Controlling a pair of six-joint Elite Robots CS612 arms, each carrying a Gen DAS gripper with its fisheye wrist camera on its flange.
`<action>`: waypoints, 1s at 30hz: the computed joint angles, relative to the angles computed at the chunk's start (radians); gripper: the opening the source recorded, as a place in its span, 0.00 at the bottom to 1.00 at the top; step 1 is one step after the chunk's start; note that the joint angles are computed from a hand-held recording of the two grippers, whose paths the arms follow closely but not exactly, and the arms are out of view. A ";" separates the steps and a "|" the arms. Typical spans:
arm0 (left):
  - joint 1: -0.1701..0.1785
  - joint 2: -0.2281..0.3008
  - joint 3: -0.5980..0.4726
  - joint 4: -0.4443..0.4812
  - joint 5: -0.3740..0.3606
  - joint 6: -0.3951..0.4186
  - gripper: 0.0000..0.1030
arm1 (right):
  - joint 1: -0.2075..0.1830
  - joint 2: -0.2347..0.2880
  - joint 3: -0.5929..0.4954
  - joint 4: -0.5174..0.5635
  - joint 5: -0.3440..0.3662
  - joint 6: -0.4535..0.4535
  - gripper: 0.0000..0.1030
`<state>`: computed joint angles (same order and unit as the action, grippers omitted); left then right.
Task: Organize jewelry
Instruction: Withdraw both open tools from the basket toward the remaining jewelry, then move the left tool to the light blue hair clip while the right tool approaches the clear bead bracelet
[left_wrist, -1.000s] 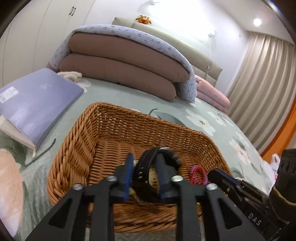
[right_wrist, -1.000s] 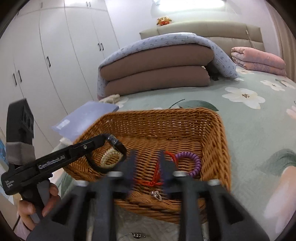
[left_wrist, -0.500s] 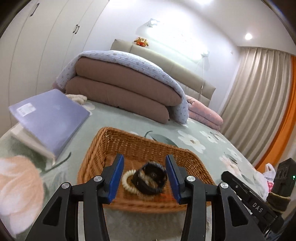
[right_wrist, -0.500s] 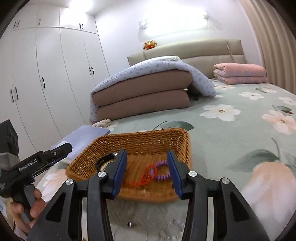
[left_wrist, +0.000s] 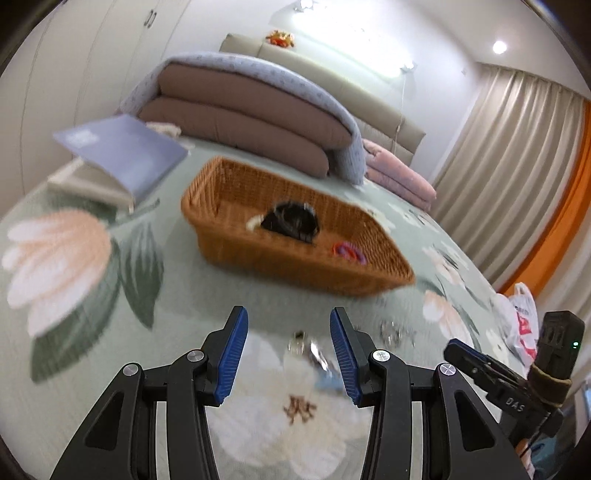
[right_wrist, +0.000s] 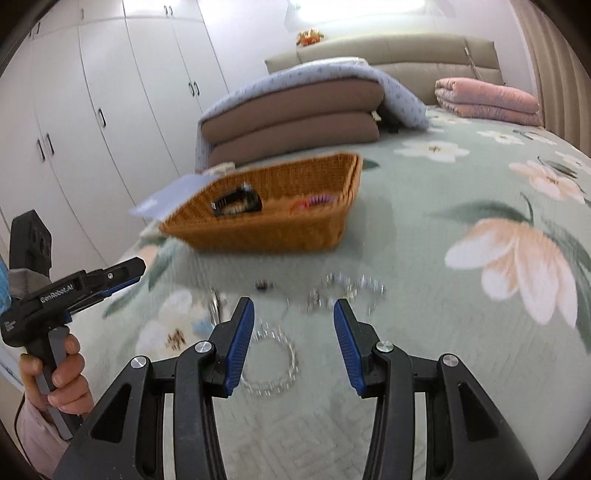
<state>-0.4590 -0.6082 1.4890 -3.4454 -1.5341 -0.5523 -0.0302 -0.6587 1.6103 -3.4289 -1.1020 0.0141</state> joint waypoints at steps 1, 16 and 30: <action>0.003 0.008 -0.002 0.001 -0.028 -0.009 0.46 | 0.003 0.000 -0.001 0.028 -0.002 -0.020 0.47; 0.014 0.060 -0.098 0.163 -0.225 0.034 0.46 | 0.066 -0.001 -0.022 0.182 -0.187 -0.192 0.36; 0.014 0.039 -0.089 0.311 -0.502 0.279 0.46 | 0.027 -0.024 0.017 0.174 -0.288 -0.102 0.09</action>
<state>-0.4455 -0.5690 1.3996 -3.1343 -2.0361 -0.2733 -0.0036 -0.6831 1.6270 -3.2552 -1.3904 -0.0876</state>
